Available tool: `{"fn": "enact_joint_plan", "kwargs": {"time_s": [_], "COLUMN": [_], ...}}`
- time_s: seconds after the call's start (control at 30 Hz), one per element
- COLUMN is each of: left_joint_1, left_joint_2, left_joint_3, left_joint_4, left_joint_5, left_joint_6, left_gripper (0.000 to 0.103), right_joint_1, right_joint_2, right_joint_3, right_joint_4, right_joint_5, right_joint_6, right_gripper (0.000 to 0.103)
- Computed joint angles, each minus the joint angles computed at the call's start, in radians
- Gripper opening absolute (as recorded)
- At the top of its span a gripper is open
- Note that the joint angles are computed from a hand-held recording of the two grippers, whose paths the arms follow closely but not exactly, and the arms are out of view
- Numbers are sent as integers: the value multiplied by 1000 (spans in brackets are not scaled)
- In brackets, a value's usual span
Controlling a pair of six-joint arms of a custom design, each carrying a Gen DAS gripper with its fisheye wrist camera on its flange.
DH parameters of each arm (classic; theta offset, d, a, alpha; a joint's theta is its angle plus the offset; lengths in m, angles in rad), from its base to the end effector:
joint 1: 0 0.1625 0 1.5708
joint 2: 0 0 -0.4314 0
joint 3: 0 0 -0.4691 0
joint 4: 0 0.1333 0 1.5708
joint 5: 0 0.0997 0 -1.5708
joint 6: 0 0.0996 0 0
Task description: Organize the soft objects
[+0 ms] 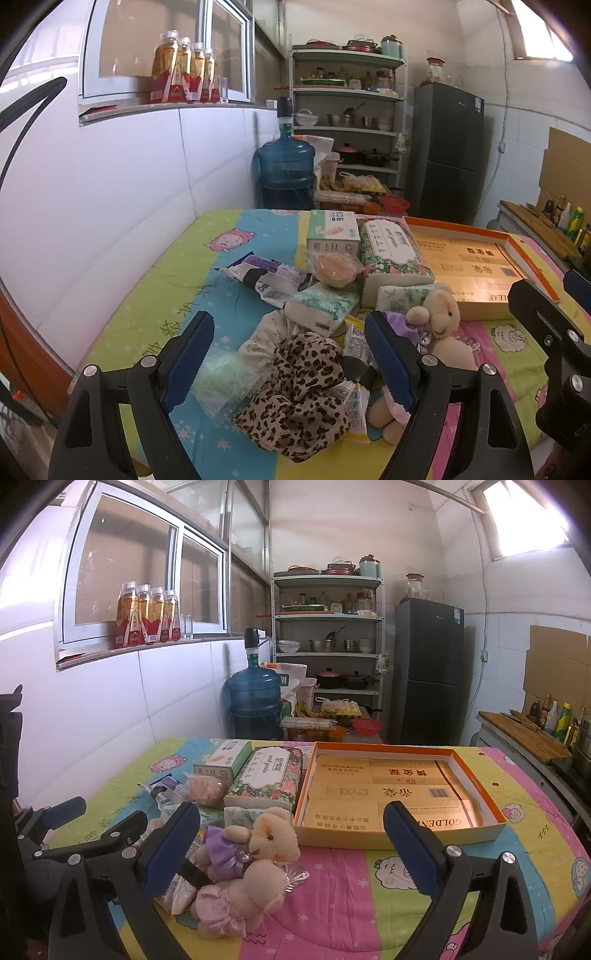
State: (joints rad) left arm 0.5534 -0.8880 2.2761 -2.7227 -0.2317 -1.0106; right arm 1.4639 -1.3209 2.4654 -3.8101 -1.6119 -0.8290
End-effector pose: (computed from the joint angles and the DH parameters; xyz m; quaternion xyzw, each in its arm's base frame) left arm -0.2610 -0.4319 -0.0097 0.0758 0.7784 -0.4744 0.4041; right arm 0.0821 -0.4461 0.1964 0.2916 -0.8024 0.4565 0.2504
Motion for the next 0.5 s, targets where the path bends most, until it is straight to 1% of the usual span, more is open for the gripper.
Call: {"fn": "enact_joint_plan", "kwargs": {"time_s": [0.27,0.5], "left_joint_1": [1,3], "left_joint_2": [9,15], "left_joint_3": [-1,1], "left_joint_4": [-25,-78], "left_joint_5": [-4,-12], "left_joint_6": [16,58], "left_gripper": [84,84], "right_joint_1": [-3,-1], "right_joint_2": [3,11], "right_joint_3": [1,2], "right_joint_4": [-2,-5], "right_joint_5": [3,3], "right_joint_6": [-2,-6], "right_gripper": [100,100]}}
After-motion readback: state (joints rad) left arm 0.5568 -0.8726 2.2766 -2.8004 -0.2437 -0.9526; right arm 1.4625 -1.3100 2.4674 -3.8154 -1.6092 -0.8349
